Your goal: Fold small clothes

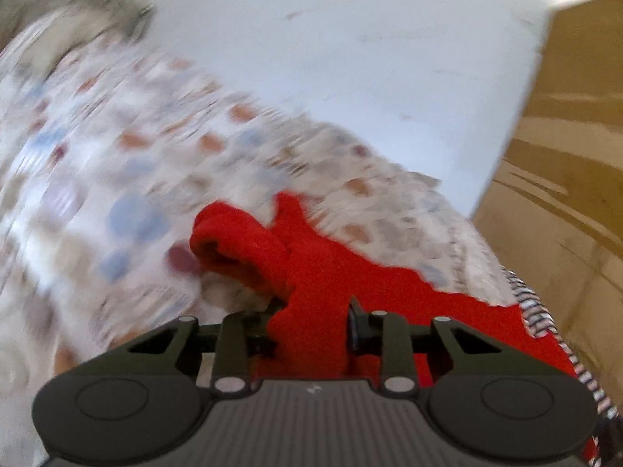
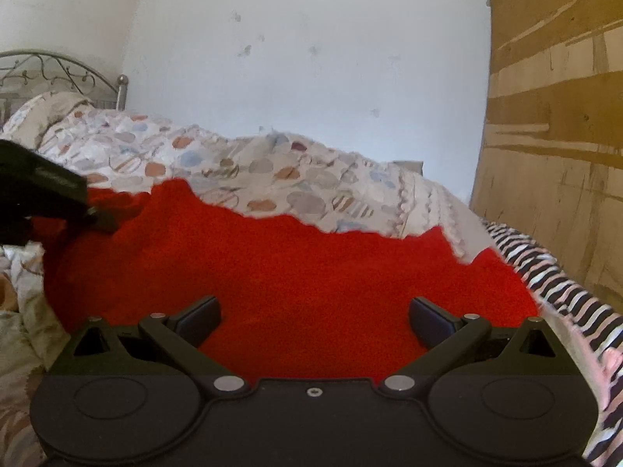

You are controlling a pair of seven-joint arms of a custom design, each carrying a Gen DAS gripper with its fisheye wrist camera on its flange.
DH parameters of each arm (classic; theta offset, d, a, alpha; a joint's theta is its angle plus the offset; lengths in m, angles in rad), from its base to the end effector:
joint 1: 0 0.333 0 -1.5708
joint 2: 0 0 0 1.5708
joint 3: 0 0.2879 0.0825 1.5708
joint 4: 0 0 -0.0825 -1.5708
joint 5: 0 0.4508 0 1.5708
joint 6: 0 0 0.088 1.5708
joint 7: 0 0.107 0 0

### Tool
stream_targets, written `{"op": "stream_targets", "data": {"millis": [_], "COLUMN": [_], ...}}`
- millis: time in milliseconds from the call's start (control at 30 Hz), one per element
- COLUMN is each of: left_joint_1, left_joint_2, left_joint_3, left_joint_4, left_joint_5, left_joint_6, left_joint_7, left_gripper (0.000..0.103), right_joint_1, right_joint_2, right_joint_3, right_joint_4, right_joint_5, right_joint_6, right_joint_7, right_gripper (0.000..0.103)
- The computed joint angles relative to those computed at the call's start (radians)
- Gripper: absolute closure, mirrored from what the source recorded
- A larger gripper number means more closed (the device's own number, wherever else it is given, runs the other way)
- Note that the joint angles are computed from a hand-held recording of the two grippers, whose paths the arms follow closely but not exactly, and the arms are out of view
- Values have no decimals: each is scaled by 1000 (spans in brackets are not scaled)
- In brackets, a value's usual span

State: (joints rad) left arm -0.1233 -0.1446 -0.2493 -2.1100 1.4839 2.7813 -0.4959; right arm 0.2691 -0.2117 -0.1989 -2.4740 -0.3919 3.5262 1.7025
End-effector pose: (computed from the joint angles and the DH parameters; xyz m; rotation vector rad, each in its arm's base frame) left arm 0.5519 -0.2675 0.4814 -1.8379 1.1816 -1.2046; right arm 0.5386 0.0819 0.4520 -1.6785 1.1353 -0.9738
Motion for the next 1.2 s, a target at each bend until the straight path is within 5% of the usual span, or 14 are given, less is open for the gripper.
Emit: {"op": "stream_targets", "data": {"millis": [67,133,267,500,700,800,933,1000,1067,1200], "left_joint_1": [-5,-21,-67,-159,-216,-197,-169,-156,-136,-89], "left_joint_2": [29,70,168,263,249,227,179,154,115,41], "left_joint_3": [-4,-6,3,16,51,52,57,56,45,9], "left_joint_4": [53,114,240,307,271,243,182,160,131,69], "left_joint_5": [36,30,-84,-340,-287,-351,-407,-337,-232,-133], "left_joint_6": [21,32,78,151,117,165,250,276,290,277], "left_joint_7": [45,131,397,861,835,857,836,741,626,530], "left_gripper": [72,73,77,78,74,61,29,22,13,7], "right_joint_1": [-21,-102,-233,-389,-364,-367,-325,-280,-201,64], "right_joint_2": [-30,-60,-103,-157,-182,-186,-180,-173,-167,-165], "right_joint_3": [-2,78,206,338,295,306,257,204,111,-161], "right_joint_4": [-20,-51,-88,-114,-133,-131,-104,-84,-54,48], "right_joint_5": [2,138,420,783,853,873,846,810,753,692], "right_joint_6": [9,17,19,-32,-88,-102,-116,-125,-155,-298], "right_joint_7": [-27,-146,-354,-557,-627,-640,-637,-628,-613,-611], "right_gripper": [0,0,0,0,0,0,0,0,0,0]}}
